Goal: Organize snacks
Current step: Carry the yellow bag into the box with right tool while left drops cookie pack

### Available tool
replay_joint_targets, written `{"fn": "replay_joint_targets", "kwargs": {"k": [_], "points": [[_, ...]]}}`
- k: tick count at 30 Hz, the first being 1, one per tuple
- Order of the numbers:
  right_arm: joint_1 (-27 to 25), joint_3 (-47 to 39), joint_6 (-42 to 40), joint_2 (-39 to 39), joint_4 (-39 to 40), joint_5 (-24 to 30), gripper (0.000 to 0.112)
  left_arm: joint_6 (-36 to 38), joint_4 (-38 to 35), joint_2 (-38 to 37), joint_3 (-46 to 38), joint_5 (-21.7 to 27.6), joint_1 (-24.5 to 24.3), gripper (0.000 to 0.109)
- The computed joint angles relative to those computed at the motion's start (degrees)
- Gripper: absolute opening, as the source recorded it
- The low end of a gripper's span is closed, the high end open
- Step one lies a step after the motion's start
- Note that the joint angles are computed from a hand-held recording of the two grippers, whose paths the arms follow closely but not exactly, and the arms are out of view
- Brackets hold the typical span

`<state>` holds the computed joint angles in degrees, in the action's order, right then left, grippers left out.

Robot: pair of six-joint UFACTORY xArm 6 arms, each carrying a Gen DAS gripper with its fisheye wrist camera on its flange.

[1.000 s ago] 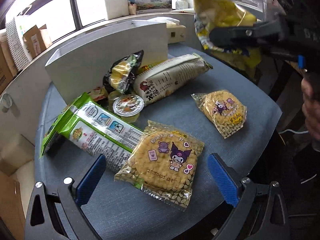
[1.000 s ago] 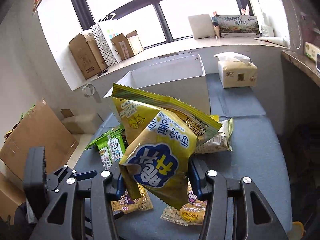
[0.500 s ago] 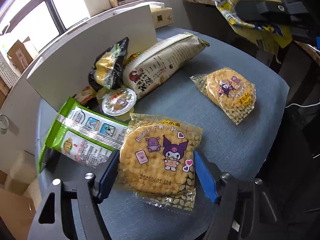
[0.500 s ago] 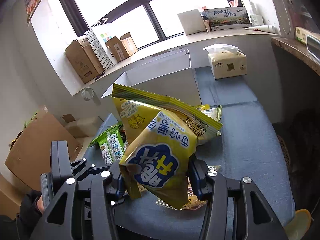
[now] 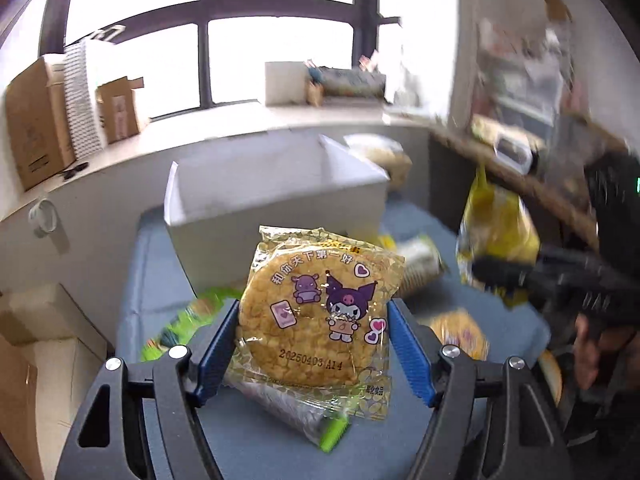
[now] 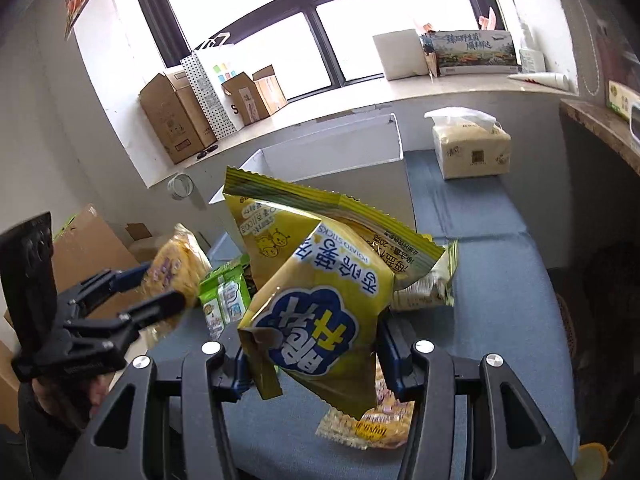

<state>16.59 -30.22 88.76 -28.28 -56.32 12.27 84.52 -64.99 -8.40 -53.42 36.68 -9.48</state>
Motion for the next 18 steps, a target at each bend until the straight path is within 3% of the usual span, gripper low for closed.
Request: {"fn": "replay_joint_targets", "kwargs": {"k": [5,8,13,16,18], "points": [[-4.19,-9.56,-10.96,7.73,5.38,-0.45,0.055,-6.91,0.37,7.8,-13.1,-3.03,-1.41,0.077],[-6.49,-17.44,-26.18,15.35,18.18,-0.91,0.055,-17.12,7.13,17.16,-25.25,-3.99,-3.06,0.077],[-8.75,-33.59,-46.6,29.54,34.44,5.61,0.055,-34.72,21.39,33.78,-45.82,-2.7,-4.91,0.077],[-9.91,-42.04,-50.6,36.42,35.72,11.24,0.055,-42.84,29.13,42.68,-56.45,-1.46,-5.58,0.077],[-10.45,-45.58,-54.38,39.48,39.15,13.84,0.055,-45.44,32.5,47.73,-63.22,2.58,-5.46,0.077]]}}
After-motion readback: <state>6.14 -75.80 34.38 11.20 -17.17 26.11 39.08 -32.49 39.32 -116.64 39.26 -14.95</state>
